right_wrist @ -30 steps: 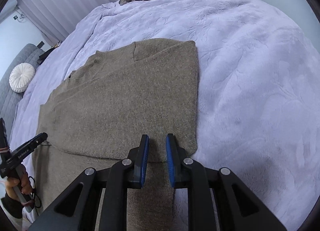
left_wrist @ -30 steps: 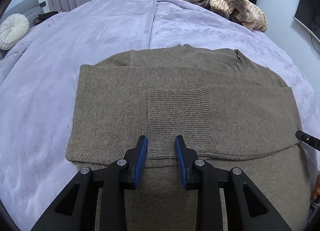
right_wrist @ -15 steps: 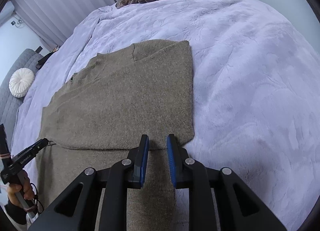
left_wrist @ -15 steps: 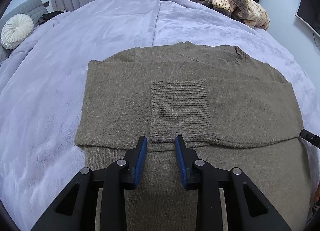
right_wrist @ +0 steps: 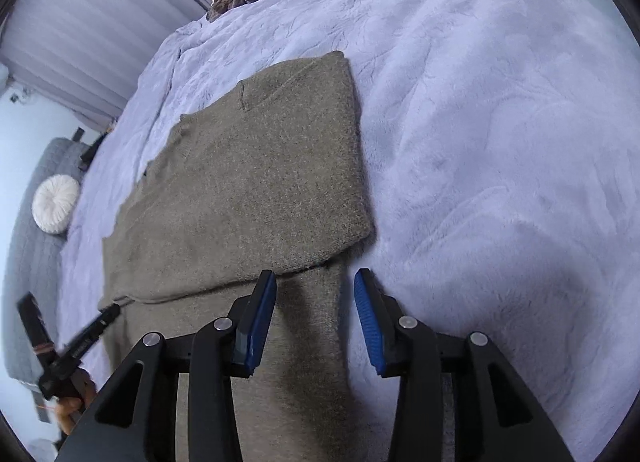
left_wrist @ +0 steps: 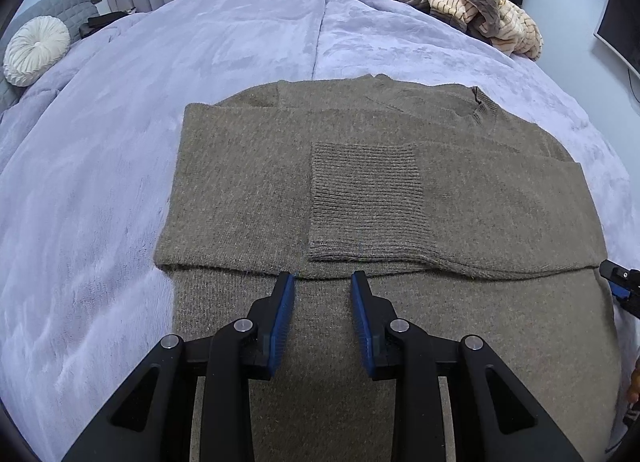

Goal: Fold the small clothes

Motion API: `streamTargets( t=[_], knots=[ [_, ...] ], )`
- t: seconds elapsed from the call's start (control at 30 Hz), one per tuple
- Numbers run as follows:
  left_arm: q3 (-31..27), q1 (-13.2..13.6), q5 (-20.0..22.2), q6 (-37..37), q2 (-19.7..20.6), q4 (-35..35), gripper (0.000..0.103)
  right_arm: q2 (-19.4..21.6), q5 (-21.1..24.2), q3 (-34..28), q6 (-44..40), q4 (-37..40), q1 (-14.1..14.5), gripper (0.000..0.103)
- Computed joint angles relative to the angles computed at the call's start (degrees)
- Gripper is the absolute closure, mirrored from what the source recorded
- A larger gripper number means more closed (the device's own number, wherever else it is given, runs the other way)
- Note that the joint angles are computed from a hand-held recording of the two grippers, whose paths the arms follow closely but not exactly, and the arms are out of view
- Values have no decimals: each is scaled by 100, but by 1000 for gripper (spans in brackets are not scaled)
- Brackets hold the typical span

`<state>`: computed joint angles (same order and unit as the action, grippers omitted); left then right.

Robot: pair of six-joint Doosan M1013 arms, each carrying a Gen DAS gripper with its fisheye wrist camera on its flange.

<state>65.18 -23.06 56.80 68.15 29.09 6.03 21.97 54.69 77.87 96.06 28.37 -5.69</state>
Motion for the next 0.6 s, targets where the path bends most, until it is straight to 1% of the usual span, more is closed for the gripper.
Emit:
streamTargets(
  t=[0.03,0.1,0.23,0.33,0.43,0.5,0.53,0.57,0.6],
  knots=[
    [23,25,-49,6,-16,-95,72,-16,-45,72,-71,398,-68,59],
    [38,54,-83,16,-22,-202,72,-42,-114,173,-158,907,-150,57],
    [50,41,-90,-1,-21,-157,72,-4,-29,233,-293,1500,-216,57],
    [46,37,-82,-4,-20,-157,72,34,-89,251,-180,1645,-228,57],
    [60,69,-129,-29,-56,-246,72,9,-288,344,20,1848,-274,57],
    [105,109,-250,-4,-113,-377,72,-72,-465,308,419,1224,-213,57],
    [122,132,-334,24,-142,-454,72,-133,-584,329,469,1034,-195,57],
    [118,152,-387,69,-151,-537,72,-193,-715,387,385,1106,-205,57],
    [95,174,-418,153,-143,-665,72,-235,-805,461,176,1418,-243,57]
  ],
)
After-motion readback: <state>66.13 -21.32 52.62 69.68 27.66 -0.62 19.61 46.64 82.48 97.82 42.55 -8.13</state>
